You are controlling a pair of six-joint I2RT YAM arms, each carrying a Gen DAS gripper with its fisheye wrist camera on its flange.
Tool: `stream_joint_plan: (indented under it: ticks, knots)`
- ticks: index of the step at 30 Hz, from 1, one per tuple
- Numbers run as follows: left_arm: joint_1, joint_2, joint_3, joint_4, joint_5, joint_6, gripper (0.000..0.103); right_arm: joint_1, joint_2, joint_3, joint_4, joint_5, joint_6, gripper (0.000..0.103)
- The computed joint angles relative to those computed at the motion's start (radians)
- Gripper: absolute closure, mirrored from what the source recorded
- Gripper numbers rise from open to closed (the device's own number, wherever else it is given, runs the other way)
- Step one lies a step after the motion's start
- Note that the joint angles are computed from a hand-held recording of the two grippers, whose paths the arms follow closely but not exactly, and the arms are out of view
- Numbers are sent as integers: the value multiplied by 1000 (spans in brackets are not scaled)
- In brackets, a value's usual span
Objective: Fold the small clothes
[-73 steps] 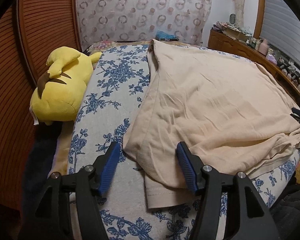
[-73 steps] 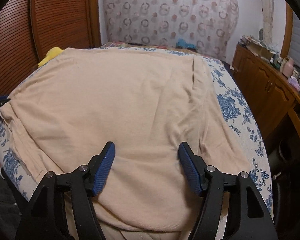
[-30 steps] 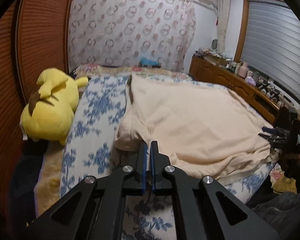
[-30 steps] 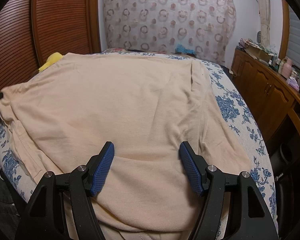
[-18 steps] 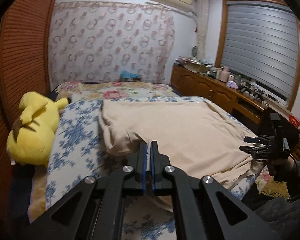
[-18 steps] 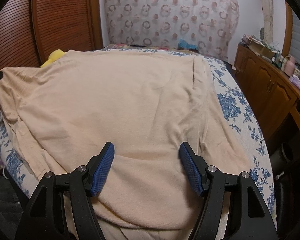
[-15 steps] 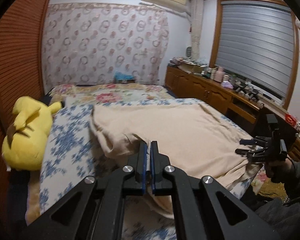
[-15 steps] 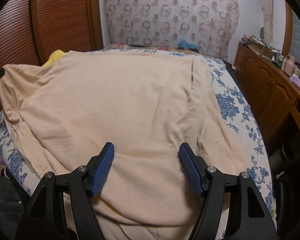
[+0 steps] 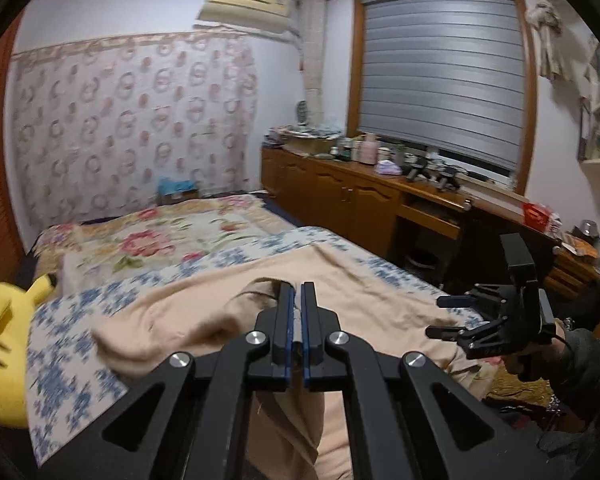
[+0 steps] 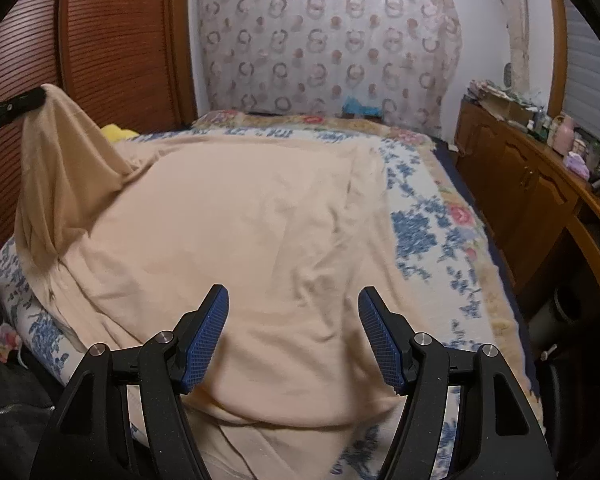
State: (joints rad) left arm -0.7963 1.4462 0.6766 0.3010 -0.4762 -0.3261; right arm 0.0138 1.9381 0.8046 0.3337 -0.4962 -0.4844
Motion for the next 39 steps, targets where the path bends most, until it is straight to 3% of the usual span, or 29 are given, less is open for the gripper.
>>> stream_joint_plan:
  ticks: [7, 14, 17, 19, 22, 27, 39]
  knots:
    - [-10, 123, 218, -69, 66, 59, 102, -36, -46, -14, 0, -20, 1, 34]
    - [7, 205, 287, -135, 103, 6, 97, -62, -48, -6, -16, -41, 0, 34]
    - [15, 211, 273, -137, 101, -1, 91, -56, -47, -8, -16, -38, 2, 34]
    - [17, 204, 253, -130, 98, -2, 76, -48, -42, -1, -18, -37, 5, 34]
    - [24, 180, 205, -117, 87, -14, 61, -37, -43, -4, -19, -41, 5, 34]
    - [48, 150, 128, -106, 72, -40, 47, 16, -43, 3, -17, -32, 14, 34]
    - [103, 117, -67, -50, 3, -153, 47, 193, -90, -10, -8, -16, 41, 34]
